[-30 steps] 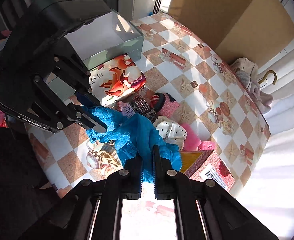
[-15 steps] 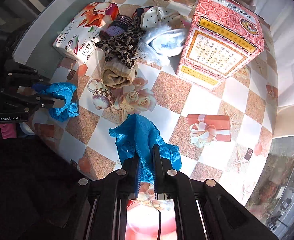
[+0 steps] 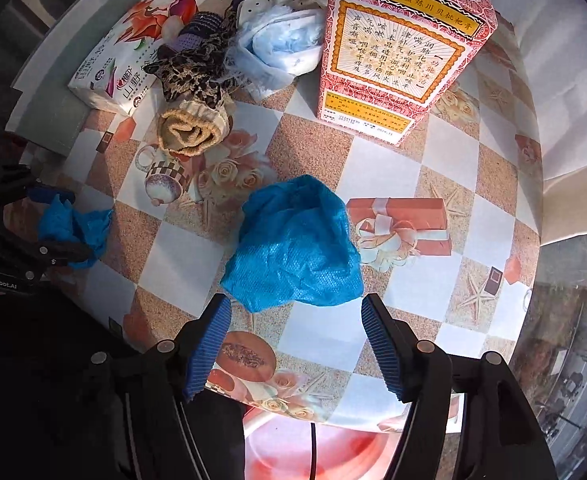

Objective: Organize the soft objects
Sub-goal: 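Lift both blue shoe covers off the pile and carry them toward the white box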

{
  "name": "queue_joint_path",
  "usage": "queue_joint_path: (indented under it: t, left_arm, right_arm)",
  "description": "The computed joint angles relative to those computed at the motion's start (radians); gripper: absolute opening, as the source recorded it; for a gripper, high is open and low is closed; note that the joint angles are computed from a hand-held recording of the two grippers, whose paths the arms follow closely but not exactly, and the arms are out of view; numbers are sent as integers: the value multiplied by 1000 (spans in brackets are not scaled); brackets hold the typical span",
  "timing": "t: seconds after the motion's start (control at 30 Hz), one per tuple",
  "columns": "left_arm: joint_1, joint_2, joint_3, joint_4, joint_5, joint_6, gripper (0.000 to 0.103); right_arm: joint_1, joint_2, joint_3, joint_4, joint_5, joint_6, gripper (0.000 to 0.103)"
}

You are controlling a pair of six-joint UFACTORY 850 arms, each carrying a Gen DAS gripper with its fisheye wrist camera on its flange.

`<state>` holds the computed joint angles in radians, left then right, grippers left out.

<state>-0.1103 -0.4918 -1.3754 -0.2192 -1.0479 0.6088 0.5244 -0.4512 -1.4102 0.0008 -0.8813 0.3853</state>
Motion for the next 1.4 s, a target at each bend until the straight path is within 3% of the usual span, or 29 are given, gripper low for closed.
queue_joint_path:
  t: [0.57,0.77,1.07,1.4]
  left_arm:
    - [47,67,63,-35,-24,-90,80]
    - [36,48,62,-6,-50,-146,80]
    - [28,12,50,34,-75,-221,80]
    - [15,-2,34,87,-114,-256,80]
  right_arm:
    - [-49,14,26,82,74,7,71]
    - [-53,-1,16,92,91,-1,71]
    - [-60,-70,-48,59,23,33,71]
    - [-107,-59,-22,139,21,37,71]
